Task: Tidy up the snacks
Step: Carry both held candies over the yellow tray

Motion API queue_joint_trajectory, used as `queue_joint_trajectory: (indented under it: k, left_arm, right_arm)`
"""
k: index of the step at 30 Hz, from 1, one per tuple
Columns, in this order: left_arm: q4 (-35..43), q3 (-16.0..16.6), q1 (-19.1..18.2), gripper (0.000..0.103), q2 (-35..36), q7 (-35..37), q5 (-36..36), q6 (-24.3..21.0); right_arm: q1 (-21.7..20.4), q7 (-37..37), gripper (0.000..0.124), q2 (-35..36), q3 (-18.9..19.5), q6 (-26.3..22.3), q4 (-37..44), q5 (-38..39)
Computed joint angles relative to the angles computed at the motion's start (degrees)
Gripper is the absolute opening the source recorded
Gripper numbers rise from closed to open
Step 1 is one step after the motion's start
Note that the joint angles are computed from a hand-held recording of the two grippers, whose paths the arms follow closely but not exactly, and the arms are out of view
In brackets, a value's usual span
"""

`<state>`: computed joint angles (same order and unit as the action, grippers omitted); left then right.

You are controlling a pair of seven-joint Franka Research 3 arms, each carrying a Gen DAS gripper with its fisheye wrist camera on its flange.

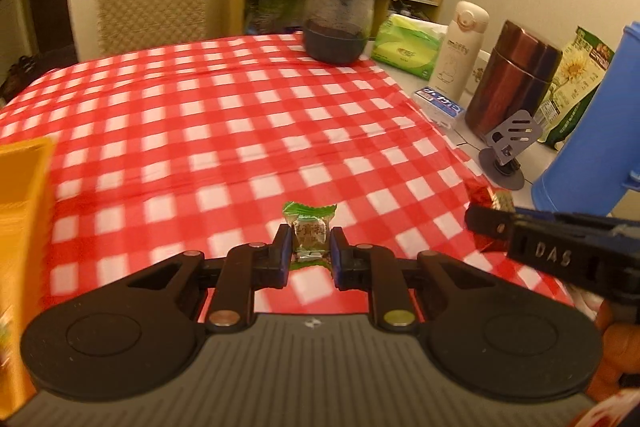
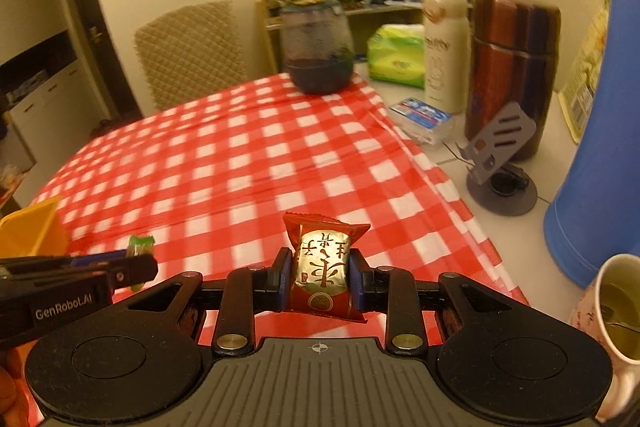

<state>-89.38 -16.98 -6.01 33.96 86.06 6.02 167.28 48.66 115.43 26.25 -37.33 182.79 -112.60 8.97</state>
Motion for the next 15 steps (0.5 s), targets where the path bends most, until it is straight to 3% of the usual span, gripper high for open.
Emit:
queue_joint_trajectory:
  k: [10,15]
  left_arm:
    - [-20.4,-0.8,5.7,0.018,-17.2,0.1,-3.3,4.8]
    - [-27.6,-1.2,8.3,0.018,-24.1,3.6,-8.8,6.7]
  right_arm:
    - [17.0,4.4,0.03,-6.4,-12.5,-1.5,-4.8,-6.9]
    - [23.4,8.3,0.03,-8.4,-16.1,-1.8,-5.8,-11.9]
